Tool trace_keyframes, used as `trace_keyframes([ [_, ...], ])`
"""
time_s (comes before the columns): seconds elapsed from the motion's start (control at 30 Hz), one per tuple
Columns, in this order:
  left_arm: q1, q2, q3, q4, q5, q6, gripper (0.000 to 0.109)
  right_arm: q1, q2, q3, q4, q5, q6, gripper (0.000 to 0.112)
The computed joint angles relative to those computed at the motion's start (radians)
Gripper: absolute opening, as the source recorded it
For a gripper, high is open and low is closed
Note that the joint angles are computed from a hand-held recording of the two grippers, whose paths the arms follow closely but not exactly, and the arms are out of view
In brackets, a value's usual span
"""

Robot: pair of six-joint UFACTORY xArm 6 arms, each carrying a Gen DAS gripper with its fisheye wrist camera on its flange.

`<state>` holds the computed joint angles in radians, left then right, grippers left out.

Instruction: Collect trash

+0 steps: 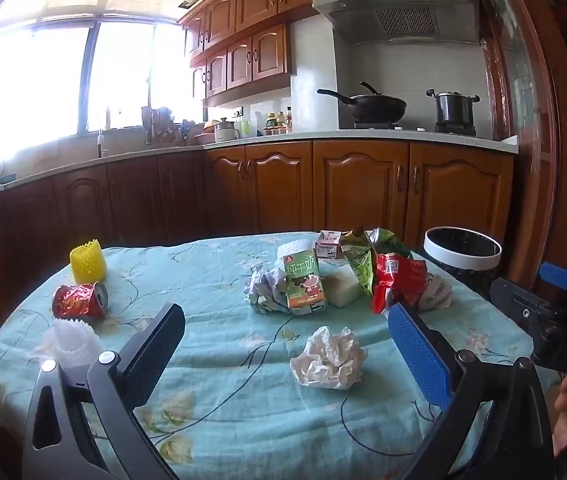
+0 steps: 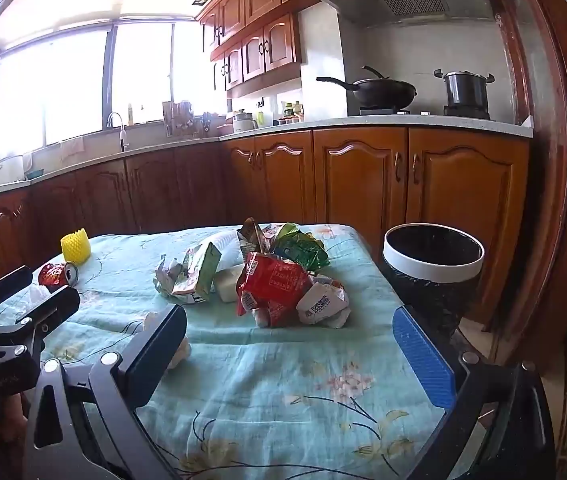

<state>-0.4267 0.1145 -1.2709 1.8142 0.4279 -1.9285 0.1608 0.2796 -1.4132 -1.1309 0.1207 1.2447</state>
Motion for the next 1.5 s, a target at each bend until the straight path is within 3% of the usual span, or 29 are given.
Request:
trace_keyframes([
  [0.3, 0.018, 0.003, 0.001, -0.066, -0.039, 0.03, 0.102, 0.014, -0.014, 0.012, 0.106, 0.031, -0.098, 0.103],
  [1.5, 0.03, 0.023, -0.007, -0.123, -0.059, 0.064, 0.102, 0.012, 0.0, 0.021, 0.141, -0.008, -0.123, 0.103],
])
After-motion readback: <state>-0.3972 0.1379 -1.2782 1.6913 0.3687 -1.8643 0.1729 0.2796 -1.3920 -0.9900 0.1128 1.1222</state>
